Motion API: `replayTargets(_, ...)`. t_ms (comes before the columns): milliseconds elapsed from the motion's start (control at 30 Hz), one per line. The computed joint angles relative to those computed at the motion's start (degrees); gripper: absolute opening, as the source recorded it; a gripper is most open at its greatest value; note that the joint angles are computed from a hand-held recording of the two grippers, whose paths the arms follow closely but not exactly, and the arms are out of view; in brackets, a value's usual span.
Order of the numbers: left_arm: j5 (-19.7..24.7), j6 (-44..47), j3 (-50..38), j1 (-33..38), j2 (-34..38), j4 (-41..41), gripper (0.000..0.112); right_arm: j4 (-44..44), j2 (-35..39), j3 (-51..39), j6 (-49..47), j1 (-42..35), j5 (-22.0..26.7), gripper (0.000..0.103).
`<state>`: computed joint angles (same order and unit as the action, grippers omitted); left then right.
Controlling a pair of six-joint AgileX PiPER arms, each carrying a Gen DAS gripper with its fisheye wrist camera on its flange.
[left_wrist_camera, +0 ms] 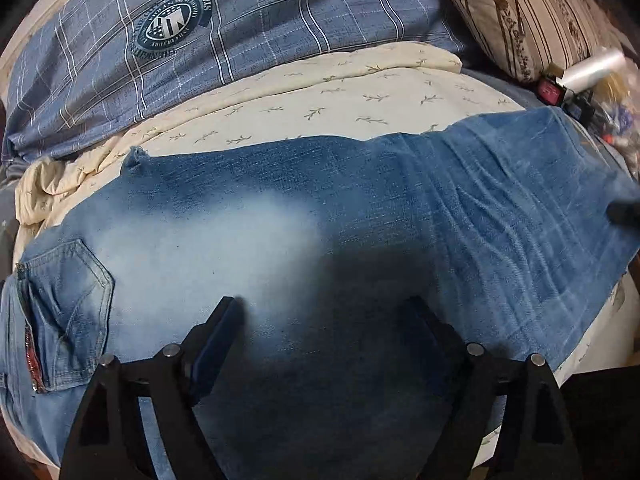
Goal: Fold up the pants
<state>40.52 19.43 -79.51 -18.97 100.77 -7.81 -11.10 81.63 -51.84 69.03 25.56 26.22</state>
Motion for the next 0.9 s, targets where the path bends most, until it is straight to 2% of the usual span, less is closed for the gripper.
replayTargets(133, 3.1, 3.1, -2.4, 1.8, 0.9, -4.1, 0.085, -8.6, 1.1, -10.5, 5.5, 6.1, 7.7, 0.023)
replayTargets(233, 7.8, 8.0, -4.8, 7.7, 1.6, -13.1, 0.077, -13.5, 5.6, -21.2, 7.1, 11.6, 12.1, 0.023)
replayTargets(300, 11.4, 9.4, -6.7, 13.9, 1.0, -19.4, 0.077, -14.5, 11.9, -32.1, 5.0, 15.4, 14.9, 0.023)
replayTargets(367, 11.6, 10.1, -6.8, 19.5, -0.6, -22.6, 0.077, -14.0, 18.6, -42.2, 1.4, 18.3, 17.3, 0.023)
replayTargets(500, 14.0, 12.1, -9.8, 31.7, -1.0, -26.1, 0.077, -7.5, 34.2, -60.0, -6.5, 21.2, 17.2, 0.024)
replayTargets(567, 16.0, 11.0, -12.1, 35.1, 0.5, -25.7, 0.077, -3.1, 39.5, -63.1, -7.8, 20.5, 14.3, 0.027)
replayTargets(633, 17.9, 10.5, -13.8, 37.9, 2.0, -25.1, 0.077, 4.4, 46.4, -67.7, -12.2, 19.3, 13.7, 0.030)
replayTargets(700, 19.7, 9.8, -15.4, 38.9, 3.4, -24.2, 0.077, 11.5, 50.2, -67.5, -14.9, 18.7, 11.6, 0.039)
replayTargets(733, 20.7, 9.4, -16.4, 39.0, 3.9, -24.5, 0.077, 11.7, 48.8, -63.9, -15.3, 18.7, 7.7, 0.040)
replayTargets(767, 21.5, 9.2, -17.2, 38.9, 4.2, -24.9, 0.077, 12.4, 46.4, -59.4, -16.0, 18.8, 3.0, 0.059)
replayTargets(800, 22.7, 9.0, -18.9, 38.3, 4.9, -25.7, 0.077, 15.4, 44.3, -56.6, -17.9, 18.6, 0.7, 0.077)
replayTargets(867, 25.6, 8.2, -22.3, 37.0, 5.7, -28.4, 0.077, 15.1, 39.4, -50.2, -17.3, 18.6, -4.3, 0.077)
replayTargets(900, 27.1, 9.1, -23.8, 36.7, 6.5, -30.5, 0.077, 12.2, 35.7, -45.0, -14.1, 18.9, -8.8, 0.077)
